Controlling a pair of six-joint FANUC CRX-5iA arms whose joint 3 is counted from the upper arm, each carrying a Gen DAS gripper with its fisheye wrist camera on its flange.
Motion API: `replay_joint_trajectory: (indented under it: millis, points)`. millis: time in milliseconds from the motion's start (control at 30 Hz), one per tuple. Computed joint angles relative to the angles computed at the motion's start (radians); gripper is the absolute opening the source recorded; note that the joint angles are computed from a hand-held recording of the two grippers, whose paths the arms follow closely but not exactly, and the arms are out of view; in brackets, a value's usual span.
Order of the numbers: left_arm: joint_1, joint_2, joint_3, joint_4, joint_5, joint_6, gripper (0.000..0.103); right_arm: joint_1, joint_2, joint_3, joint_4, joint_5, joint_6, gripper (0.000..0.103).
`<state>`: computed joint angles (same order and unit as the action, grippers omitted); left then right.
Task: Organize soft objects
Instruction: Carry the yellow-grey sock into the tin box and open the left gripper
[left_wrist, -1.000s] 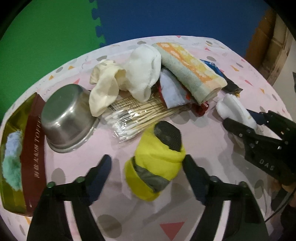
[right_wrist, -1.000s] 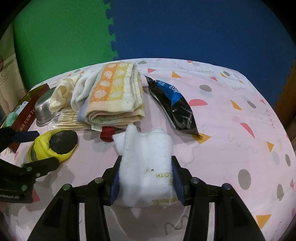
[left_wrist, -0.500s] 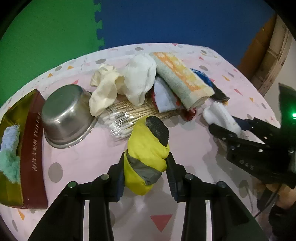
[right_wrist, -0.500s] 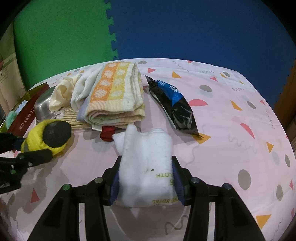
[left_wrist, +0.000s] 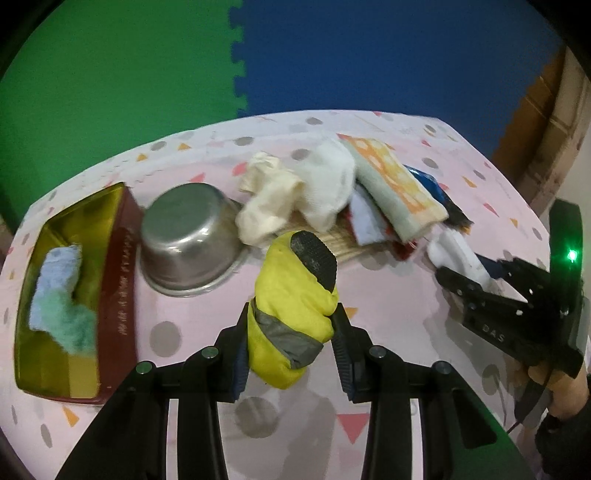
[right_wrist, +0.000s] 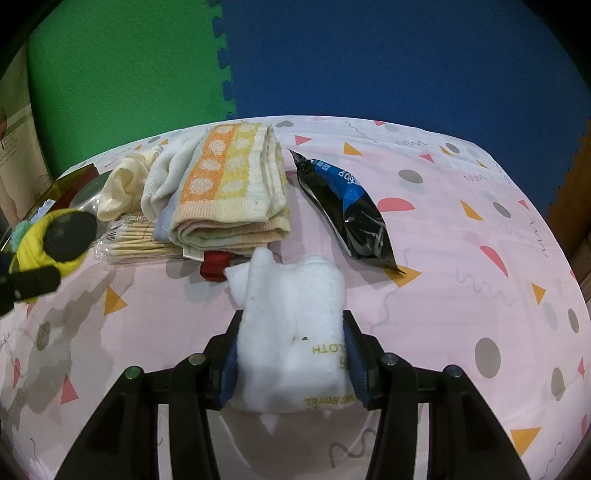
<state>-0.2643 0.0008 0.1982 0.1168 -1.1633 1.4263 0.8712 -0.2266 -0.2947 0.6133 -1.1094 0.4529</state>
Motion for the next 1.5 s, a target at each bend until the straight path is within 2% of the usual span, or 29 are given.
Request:
replay_joint_trajectory:
  millis: [367, 833, 1133, 1500]
  points:
    - [0.050, -0.011, 0.044, -0.079, -0.002, 0.048, 0.036, 0.001, 0.000, -0.001, 0.000, 0.001, -0.002, 0.051]
    - [0.175, 0.023, 0.124, -0.173, -0.023, 0.123, 0.036, -0.001, 0.001, 0.000, -0.001, 0.002, 0.000, 0.051]
    - [0.264, 0.103, 0.190, -0.170, -0.063, 0.168, 0.036, 0.000, 0.000, 0.000, -0.001, 0.003, -0.001, 0.051]
    - [0.286, 0.183, 0.262, -0.183, -0.106, 0.176, 0.041, 0.000, 0.002, -0.002, 0.001, -0.001, 0.002, 0.052]
